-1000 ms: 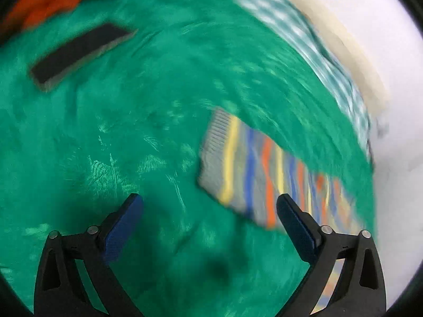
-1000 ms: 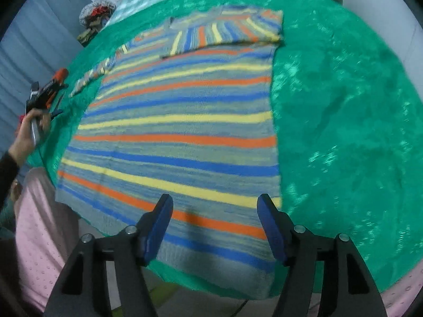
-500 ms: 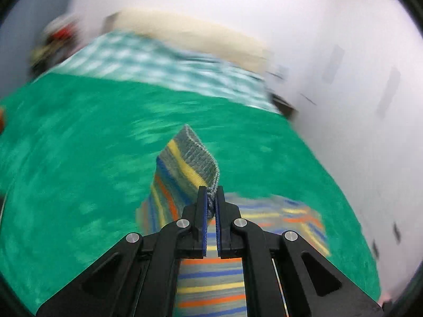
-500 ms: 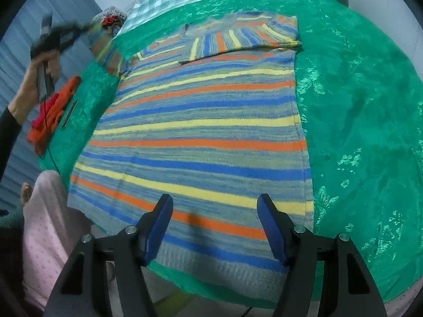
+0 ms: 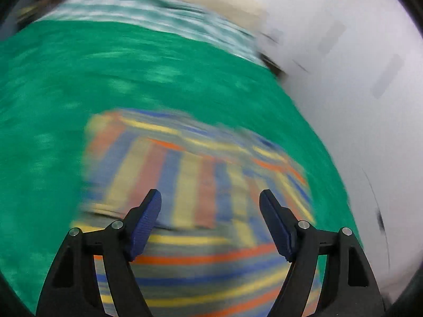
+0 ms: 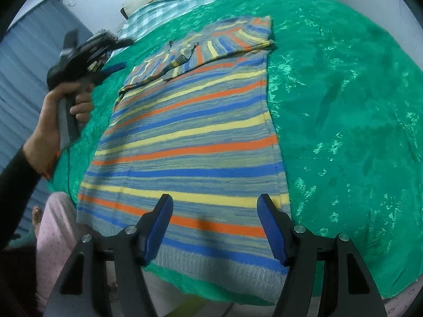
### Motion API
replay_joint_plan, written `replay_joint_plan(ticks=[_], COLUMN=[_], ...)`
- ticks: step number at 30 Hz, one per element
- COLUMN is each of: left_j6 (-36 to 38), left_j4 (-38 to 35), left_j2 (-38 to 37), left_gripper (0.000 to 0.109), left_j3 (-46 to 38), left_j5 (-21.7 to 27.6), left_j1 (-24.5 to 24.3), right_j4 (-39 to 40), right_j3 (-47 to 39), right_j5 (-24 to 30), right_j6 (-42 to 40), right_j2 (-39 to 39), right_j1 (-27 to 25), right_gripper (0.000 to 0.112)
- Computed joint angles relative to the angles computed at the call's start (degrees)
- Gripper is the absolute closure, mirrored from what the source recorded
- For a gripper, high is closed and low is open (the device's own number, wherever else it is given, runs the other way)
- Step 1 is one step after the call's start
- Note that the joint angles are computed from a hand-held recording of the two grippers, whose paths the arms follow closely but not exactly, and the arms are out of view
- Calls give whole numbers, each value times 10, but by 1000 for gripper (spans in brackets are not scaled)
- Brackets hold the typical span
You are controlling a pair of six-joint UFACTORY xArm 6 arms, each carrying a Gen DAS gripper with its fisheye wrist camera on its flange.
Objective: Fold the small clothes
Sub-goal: 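Grasp the other sleeve cuff with the left tool and fold it across the body, then release the sleeve and lift both tools open above the sweater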
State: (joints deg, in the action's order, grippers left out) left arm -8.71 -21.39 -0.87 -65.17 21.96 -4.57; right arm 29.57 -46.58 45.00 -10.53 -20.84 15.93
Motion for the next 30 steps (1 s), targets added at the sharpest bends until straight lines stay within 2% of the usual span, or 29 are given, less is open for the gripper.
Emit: replay_joint_plan(ticks=[2,4,5,7,8,9,10,12,14,17,20,22,25,26,27,28,30], left_j6=[15,34,38,29,13,-11,-38,-38,-47,12,116,147,155,125,80,26,-60], left_j4=[-34,-37,-3,108,137,142,123,93,121,61,-3,9,29,71,131,191,261], left_j2=[13,30,47,67,58,35,-7,-59,-109,-151,-178,-178,-158,-150,-150,-152,-172], left_gripper=[30,30,30,47,55,48,42,29,27,25,26,34,61,88,108,107,107], left_j3=[-9,-26,-42,-51,-36,-5,44,101,146,187,212,215,206,206,207,210,215], left_j5=[23,79,126,180,181,165,125,84,62,41,41,50,70,76,88,97,116], left_j1=[42,67,73,77,85,96,110,138,156,157,144,129,123,120,120,125,133], right_j4=[0,-1,-2,-6,-7,-7,-7,-12,-13,-12,-14,-18,-28,-31,-36,-39,-40], right_j3=[-5,-8,-9,-10,-10,-9,-9,-7,-6,-8,-12,-12,-7,-6,-3,-2,1], right_j5=[2,2,2,1,1,0,0,-3,-6,-12,-15,-18,-19,-20,-20,-21,-24], right_j6=[-4,-8,-10,-8,-5,-2,0,5,7,7,9,11,16,18,21,24,28], right_j2=[9,14,15,17,18,18,18,16,17,21,26,25,19,17,13,12,6], right_j1=[4,10,13,18,19,18,17,15,14,16,21,25,29,29,29,29,24], right_gripper=[46,46,46,46,47,46,46,46,46,46,46,46,46,46,46,46,46])
